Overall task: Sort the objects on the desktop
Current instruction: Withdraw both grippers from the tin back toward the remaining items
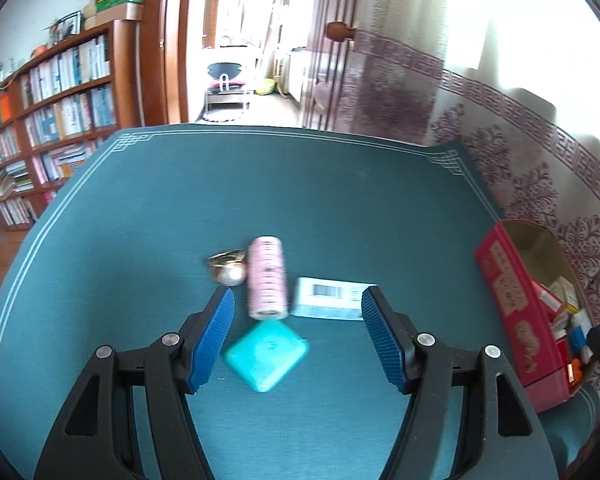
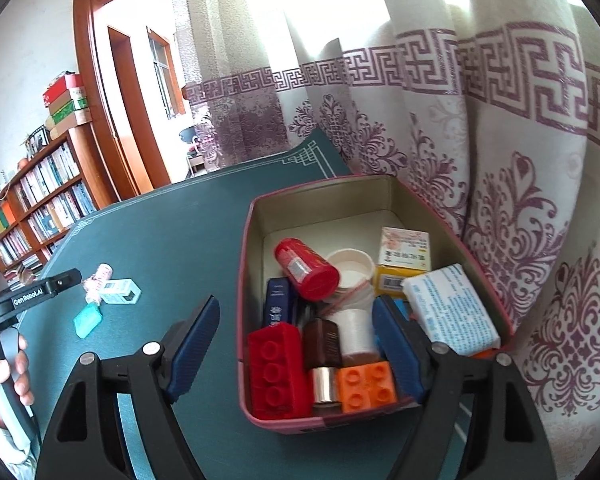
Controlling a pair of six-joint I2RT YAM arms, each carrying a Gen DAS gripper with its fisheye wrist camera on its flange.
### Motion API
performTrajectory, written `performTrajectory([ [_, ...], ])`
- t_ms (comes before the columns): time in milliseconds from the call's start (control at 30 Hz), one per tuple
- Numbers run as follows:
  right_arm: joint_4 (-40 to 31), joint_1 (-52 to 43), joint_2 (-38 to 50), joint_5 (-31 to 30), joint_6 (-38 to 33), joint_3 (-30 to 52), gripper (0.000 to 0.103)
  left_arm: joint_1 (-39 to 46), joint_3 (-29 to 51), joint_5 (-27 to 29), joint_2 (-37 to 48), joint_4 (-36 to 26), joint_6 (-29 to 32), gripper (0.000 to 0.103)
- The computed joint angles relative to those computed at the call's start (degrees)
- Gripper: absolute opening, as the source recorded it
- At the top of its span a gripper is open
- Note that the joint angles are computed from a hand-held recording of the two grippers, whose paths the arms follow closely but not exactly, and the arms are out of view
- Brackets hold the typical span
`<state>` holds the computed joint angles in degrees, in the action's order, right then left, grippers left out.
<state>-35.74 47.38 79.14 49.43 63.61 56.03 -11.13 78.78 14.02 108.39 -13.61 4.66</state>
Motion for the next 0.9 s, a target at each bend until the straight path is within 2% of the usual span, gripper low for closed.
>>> performTrajectory([
  [367, 6.05, -1.18, 6.15, -2.14, -9.49, 7.19, 0.082, 2.22, 2.1, 0.94, 3.12, -1.54, 2.38, 0.07],
  [600, 9.96, -2.72, 12.77, -8.23, -19.45, 15.16, 0.084, 3.18, 3.04, 2.01, 4.67, -2.83, 2.91, 0.07],
  [900, 6.07, -5.29, 22.28, -15.49, -23.25, 27.52, 0.084, 3.89, 7.26, 4.34, 8.89, -7.35, 2.86, 0.07],
])
